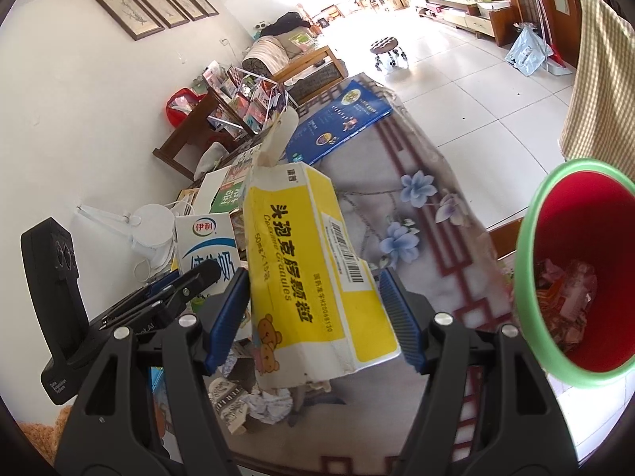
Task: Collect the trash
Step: 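Carry the carton and box to the red bucket and open both tools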
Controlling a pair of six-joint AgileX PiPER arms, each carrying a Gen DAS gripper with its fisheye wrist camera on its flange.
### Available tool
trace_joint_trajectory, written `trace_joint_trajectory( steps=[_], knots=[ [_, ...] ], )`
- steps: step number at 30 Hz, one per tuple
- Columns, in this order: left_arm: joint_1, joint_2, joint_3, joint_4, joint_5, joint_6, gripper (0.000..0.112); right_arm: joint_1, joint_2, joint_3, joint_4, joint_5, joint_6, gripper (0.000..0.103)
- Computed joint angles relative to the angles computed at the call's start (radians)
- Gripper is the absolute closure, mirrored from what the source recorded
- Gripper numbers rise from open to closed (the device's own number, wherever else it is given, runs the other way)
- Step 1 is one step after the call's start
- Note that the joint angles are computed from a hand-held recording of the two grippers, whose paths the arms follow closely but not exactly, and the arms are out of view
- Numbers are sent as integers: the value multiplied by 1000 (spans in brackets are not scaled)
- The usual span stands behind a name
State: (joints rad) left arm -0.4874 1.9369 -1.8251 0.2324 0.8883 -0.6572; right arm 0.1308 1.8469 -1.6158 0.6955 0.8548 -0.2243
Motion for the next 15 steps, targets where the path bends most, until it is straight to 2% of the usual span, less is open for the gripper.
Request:
trace_joint_trajectory(
  steps=[8, 15],
  knots=[
    [-75, 129, -227, 24, 117, -11, 73, -122, -3, 21, 69, 41, -87, 38],
    [-128, 297, -528, 2, 251, 33, 73, -229, -17, 50, 101, 59, -135, 38]
  ],
)
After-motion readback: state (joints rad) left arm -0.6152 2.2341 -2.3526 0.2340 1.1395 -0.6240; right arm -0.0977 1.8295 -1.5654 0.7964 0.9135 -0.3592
